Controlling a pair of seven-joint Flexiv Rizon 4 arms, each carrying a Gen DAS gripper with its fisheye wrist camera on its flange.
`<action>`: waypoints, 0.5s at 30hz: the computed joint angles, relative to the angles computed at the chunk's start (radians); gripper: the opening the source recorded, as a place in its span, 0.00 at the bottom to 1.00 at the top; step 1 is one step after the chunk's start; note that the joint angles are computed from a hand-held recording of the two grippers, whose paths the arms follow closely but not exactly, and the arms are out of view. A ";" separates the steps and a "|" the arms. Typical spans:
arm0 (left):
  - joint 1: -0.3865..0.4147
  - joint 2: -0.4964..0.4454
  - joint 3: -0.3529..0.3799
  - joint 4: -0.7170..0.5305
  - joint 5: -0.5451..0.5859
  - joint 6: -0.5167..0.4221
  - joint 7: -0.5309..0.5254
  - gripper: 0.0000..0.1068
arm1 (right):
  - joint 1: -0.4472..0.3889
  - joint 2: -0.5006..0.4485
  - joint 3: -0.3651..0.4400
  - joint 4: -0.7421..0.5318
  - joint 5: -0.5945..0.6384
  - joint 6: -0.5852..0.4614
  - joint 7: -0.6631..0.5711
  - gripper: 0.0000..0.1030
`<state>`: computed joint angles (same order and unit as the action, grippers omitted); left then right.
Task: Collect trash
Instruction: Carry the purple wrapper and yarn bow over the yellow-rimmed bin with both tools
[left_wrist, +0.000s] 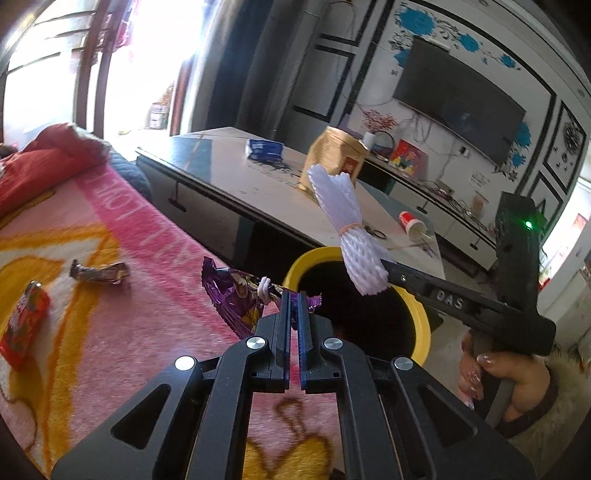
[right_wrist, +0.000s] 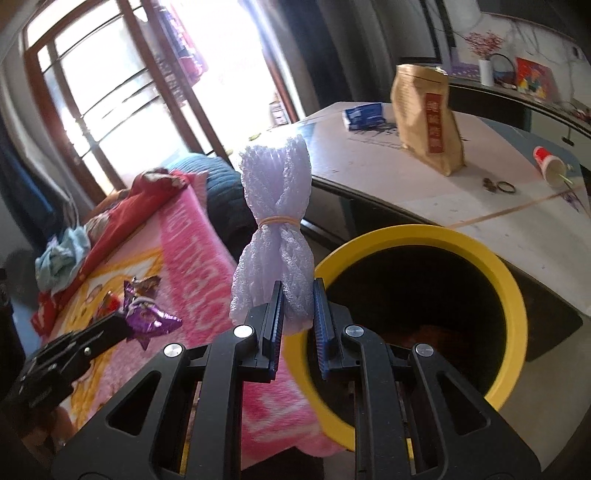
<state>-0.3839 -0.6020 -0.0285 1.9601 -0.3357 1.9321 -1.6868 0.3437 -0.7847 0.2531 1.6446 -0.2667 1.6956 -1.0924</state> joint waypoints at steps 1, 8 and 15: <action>-0.005 -0.004 0.000 -0.010 0.002 -0.007 0.006 0.03 | -0.002 0.000 -0.004 0.001 0.005 0.003 0.004 0.10; -0.032 -0.031 0.002 -0.070 0.014 -0.050 0.036 0.03 | -0.001 0.005 -0.041 0.014 0.027 0.018 0.033 0.10; -0.051 -0.061 0.000 -0.124 0.031 -0.087 0.052 0.03 | -0.015 0.007 -0.064 0.028 0.041 0.021 0.062 0.10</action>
<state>-0.4354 -0.6632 -0.0284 1.8357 -0.3049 1.8455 -1.6344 0.3283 -0.7777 0.1895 1.6722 -0.2253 1.7170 -1.0301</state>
